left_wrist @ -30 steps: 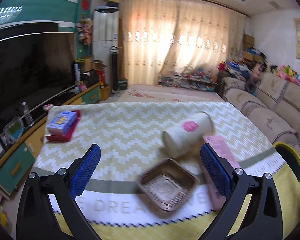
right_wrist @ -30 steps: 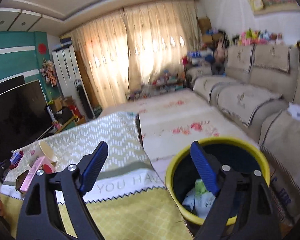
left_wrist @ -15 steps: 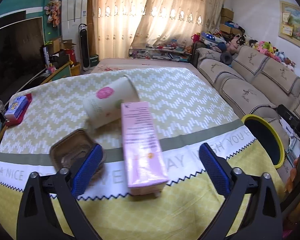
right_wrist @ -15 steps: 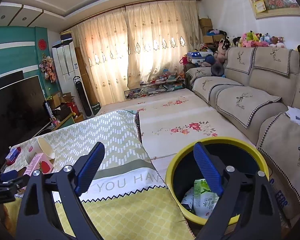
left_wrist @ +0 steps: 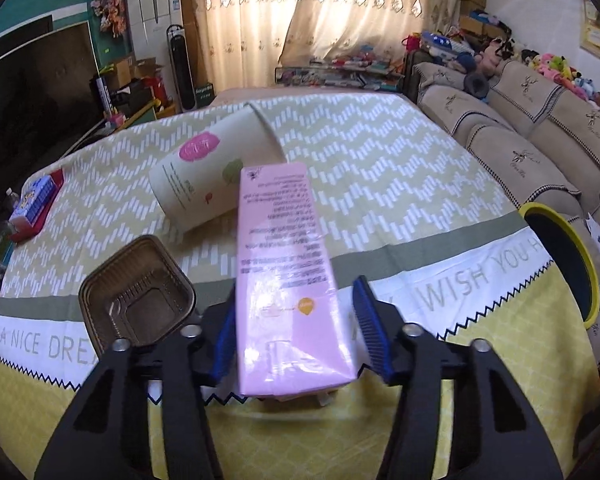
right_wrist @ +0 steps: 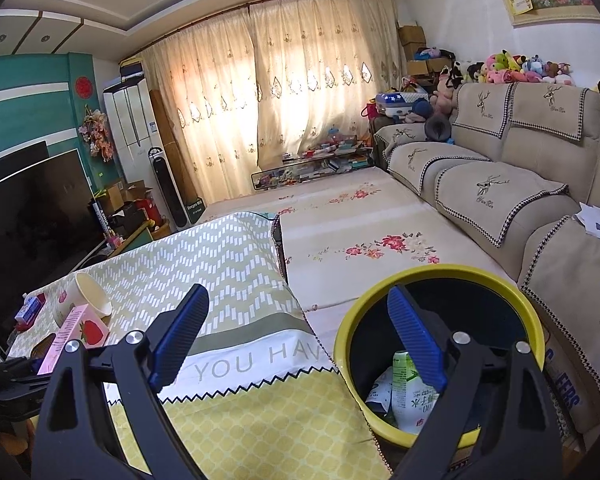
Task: Collect trash
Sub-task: 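Grasp the pink carton with the left gripper, then carry the pink carton over the bin and open the left gripper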
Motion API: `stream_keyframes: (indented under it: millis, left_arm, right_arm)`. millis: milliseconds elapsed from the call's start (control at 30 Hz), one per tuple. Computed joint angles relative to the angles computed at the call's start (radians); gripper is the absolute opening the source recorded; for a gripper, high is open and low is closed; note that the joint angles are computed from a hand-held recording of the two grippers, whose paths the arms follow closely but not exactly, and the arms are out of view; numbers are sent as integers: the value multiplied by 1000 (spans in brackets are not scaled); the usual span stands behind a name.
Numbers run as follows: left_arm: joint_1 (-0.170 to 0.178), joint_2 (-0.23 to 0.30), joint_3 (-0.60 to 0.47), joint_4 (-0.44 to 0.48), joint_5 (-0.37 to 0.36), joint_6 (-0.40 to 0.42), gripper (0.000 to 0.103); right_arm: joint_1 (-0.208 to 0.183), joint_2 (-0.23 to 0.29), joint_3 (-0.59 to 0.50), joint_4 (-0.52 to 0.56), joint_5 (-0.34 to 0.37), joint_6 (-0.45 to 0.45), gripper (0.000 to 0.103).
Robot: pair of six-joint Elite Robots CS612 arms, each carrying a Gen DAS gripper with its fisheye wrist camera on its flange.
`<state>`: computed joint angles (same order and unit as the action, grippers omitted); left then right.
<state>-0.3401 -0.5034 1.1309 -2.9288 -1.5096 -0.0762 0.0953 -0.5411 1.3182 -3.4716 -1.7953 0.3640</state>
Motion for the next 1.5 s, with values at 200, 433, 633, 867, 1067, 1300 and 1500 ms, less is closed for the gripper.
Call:
stream_keyframes:
  millis: [200,433,633,867,1067,1300,1500]
  left_arm:
    - [3,-9,17,-22,-2,17,38]
    - [-3,-58,93,-108,-19,46,37]
    - [-17,-101,150,-158,-49,91,37]
    - [-45,-128,173,-175,-105,139,38]
    - [-81,-118,136,-129,-186,175,38]
    - [-133,-80,45,-35,-269,214,38]
    - [-183,-5,-108,135,-305,249,38]
  right_arm:
    - [-2,1,-5,16,2,7,86]
    - [2,5,-3,-7,-25,11,86]
    - [-8,-11,32,-21,15,16,86]
    - [-33,-79,167,-85,-27,14,86]
    - [-53,-137,293,-152,-137,12,86]
    - [-83,-166,362,-200,-181,36,86]
    - [-108,-172,395,-199,-180,80,86]
